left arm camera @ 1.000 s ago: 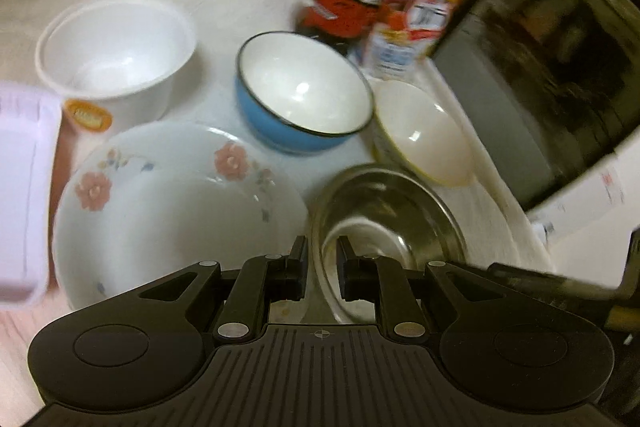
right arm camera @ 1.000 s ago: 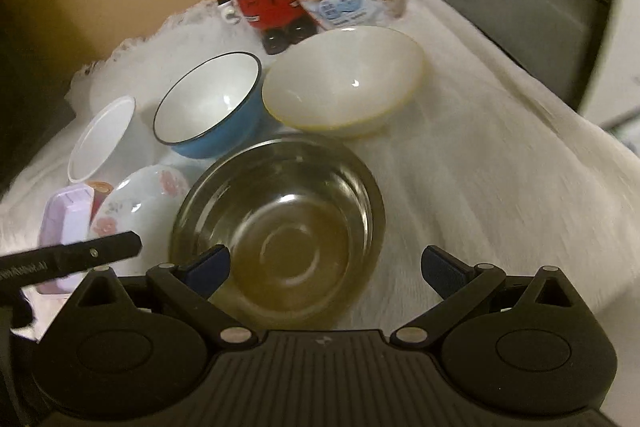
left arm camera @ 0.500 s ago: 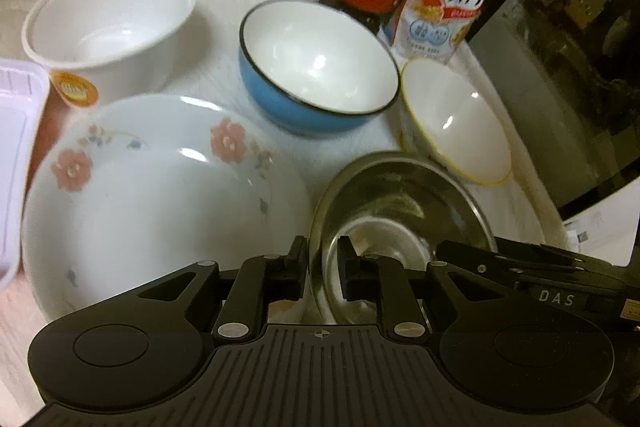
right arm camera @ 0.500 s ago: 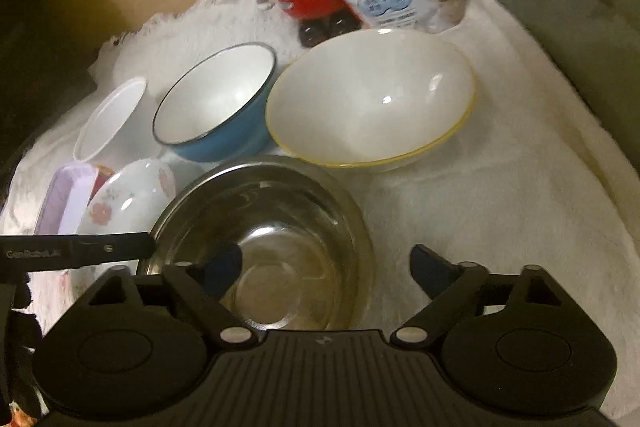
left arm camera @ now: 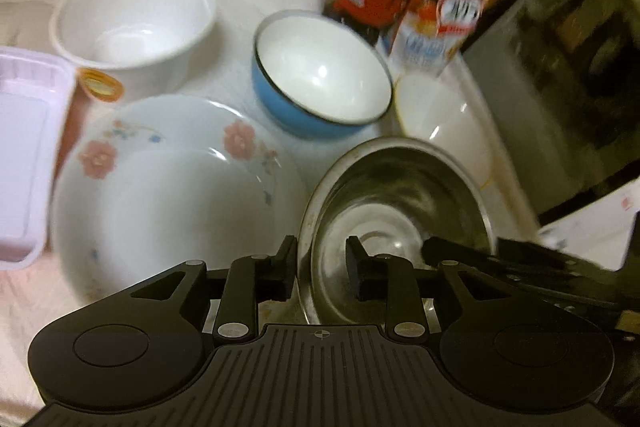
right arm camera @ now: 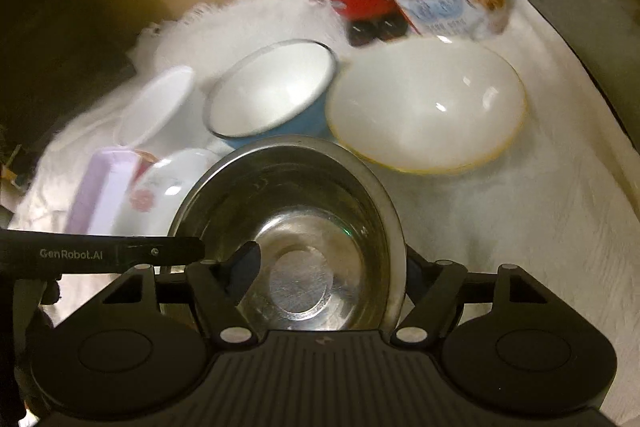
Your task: Organize plates and bowls
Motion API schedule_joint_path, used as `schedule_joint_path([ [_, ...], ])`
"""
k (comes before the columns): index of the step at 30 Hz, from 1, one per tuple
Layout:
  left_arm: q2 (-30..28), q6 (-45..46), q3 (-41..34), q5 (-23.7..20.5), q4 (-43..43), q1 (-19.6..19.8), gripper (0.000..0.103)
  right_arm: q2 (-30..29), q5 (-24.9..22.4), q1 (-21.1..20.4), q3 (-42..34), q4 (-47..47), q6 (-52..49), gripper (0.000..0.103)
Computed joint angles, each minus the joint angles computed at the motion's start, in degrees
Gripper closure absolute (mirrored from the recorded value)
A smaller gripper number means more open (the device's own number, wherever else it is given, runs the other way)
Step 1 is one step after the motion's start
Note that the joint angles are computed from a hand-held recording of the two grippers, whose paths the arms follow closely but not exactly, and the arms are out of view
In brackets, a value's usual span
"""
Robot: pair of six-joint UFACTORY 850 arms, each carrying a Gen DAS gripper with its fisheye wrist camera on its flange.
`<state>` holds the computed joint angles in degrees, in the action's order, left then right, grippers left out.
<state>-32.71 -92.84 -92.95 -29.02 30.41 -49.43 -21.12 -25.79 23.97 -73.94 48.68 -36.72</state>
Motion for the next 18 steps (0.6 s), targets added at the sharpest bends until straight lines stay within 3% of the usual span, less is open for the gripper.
schedule_joint_path([
  [5, 6.6, -15.5, 7.4, -2.7, 13.6, -1.0, 0.074, -0.8, -3.0, 1.6, -2.7, 5.2, -3.8, 0.025],
  [8, 9.3, -20.2, 11.4, -5.0, 16.6, -0.7, 0.074, -2.7, -3.4, 3.9, -5.3, 5.1, -4.9, 0.025],
  [13, 9.7, -17.7, 14.8, -5.8, 11.6, 1.7, 0.075, -8.0, -3.2, 7.8, -11.5, 1.3, -3.7, 0.025],
  [18, 9.0, -16.6, 14.3, -10.7, 11.5, 1.1, 0.079, -11.6, -1.8, 11.0, -15.3, -9.9, 3.6, 0.025],
])
